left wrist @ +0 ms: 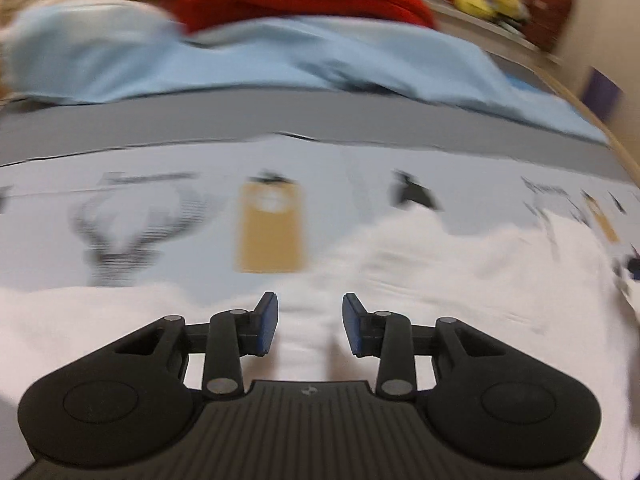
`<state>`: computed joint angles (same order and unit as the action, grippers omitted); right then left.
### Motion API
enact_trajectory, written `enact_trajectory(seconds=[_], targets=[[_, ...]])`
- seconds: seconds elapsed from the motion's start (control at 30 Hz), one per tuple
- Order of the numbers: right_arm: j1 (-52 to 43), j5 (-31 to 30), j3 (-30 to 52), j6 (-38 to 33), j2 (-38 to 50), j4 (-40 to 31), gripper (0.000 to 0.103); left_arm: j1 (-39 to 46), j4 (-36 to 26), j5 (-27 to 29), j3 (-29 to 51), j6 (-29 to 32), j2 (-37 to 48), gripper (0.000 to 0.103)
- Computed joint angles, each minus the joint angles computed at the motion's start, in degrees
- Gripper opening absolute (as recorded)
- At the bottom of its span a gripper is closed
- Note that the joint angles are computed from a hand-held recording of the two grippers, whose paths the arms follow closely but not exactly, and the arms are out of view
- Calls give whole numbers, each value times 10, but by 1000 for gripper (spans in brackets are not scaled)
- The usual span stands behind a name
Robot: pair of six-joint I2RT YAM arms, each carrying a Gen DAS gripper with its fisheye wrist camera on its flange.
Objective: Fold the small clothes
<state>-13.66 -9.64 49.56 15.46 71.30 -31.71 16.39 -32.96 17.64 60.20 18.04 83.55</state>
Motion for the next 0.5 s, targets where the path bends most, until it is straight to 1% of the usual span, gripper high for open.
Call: enact_trajectory(seconds=[0.03, 0.07, 0.1, 0.2, 0.27, 0.3, 0.33, 0.37, 0.43, 0.47, 0.5], targets=[[0, -1, -2, -3, 9, 9, 38, -22, 14, -1, -7, -8, 6, 41], [1, -2, -6, -9, 20, 20, 39, -25, 36, 3, -31, -7, 1, 42], [4, 1, -9, -11, 29, 32, 39, -51, 66, -14, -61, -30, -6, 45], [15, 7, -9, -26, 62, 64, 40, -79, 113, -35, -68, -71, 32, 45], [26, 10, -3, -42, 86, 73, 40, -84, 123, -45, -61, -80, 57, 43], [34, 16, 1, -52, 97, 75, 36, -84, 116, -50, -48, -70, 73, 21], [43, 25, 9, -66, 111, 71, 8, -90, 109, -67, -37, -55, 92, 3], [54, 38, 13, -80, 121, 72, 6, -92, 114, -83, -31, -45, 107, 3], [68, 55, 7, -85, 120, 98, 5, -88, 146, -111, -35, -53, 110, 2], [72, 56, -2, -77, 108, 123, 5, -87, 165, -128, -39, -54, 108, 2], [72, 37, -16, -73, 91, 158, 5, -86, 187, -141, -46, -61, 103, 2]])
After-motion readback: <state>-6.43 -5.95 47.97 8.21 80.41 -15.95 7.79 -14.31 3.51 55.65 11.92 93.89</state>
